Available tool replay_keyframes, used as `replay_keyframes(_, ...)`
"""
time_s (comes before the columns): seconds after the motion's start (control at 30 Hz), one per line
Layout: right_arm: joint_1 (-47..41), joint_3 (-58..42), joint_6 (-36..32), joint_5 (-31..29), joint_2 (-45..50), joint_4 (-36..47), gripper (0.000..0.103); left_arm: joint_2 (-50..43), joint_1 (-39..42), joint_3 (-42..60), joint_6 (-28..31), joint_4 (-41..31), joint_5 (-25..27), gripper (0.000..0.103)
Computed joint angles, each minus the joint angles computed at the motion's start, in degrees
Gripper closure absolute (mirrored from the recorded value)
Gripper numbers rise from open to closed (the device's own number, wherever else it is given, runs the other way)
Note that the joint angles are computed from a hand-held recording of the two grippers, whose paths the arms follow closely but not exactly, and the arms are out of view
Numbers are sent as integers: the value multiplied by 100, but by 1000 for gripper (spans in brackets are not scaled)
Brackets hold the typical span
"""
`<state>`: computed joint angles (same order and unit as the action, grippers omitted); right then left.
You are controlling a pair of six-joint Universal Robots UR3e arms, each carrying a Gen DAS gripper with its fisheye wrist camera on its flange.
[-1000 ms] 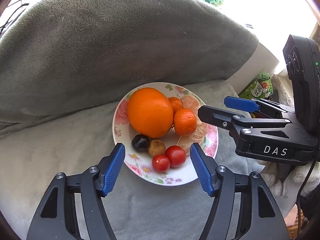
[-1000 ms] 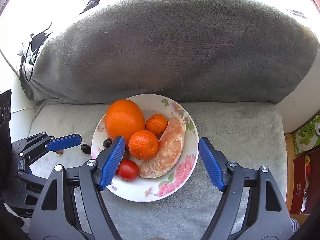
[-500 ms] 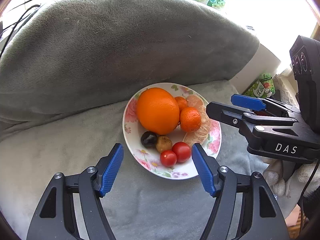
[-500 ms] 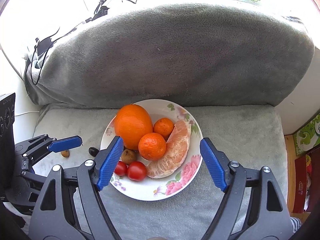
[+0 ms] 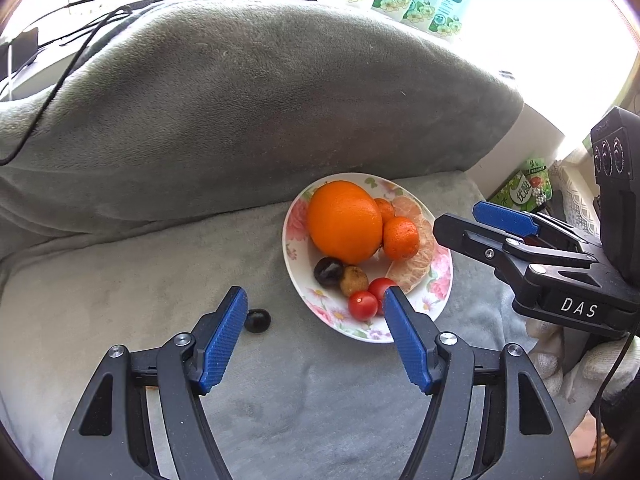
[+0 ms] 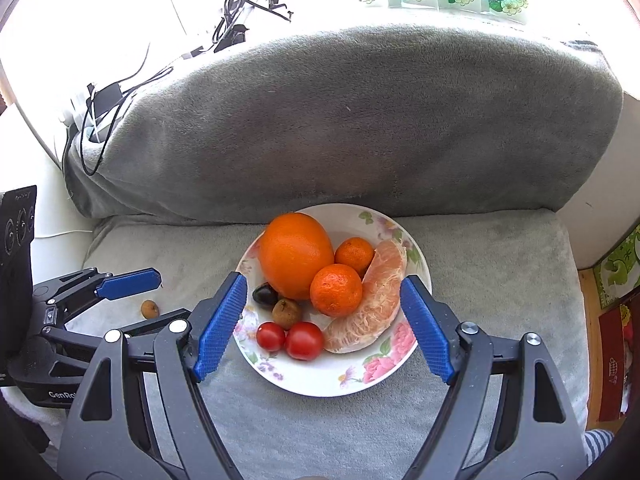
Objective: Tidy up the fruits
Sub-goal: 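Withdraw both grippers from the plate toward the brown longan and black plum, then close the left gripper on the brown longan while the right grasps the black plum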
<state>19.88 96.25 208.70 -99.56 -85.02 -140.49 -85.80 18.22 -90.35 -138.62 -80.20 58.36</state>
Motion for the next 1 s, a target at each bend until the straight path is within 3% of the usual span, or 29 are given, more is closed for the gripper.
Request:
replay_keyframes(0.43,741,-463,-93,-317,579,-217,21,616,1385,-546,1138,-695,26,33)
replay_keyframes(0.73,985,-1191,-188,26,1092,409,22,721,2063,-875,1421,-768,211,33)
replay_keyframes(1.0,1122,-1600,-41,332,1596,491,22,655,2301,-1008,1512,-721,204,35)
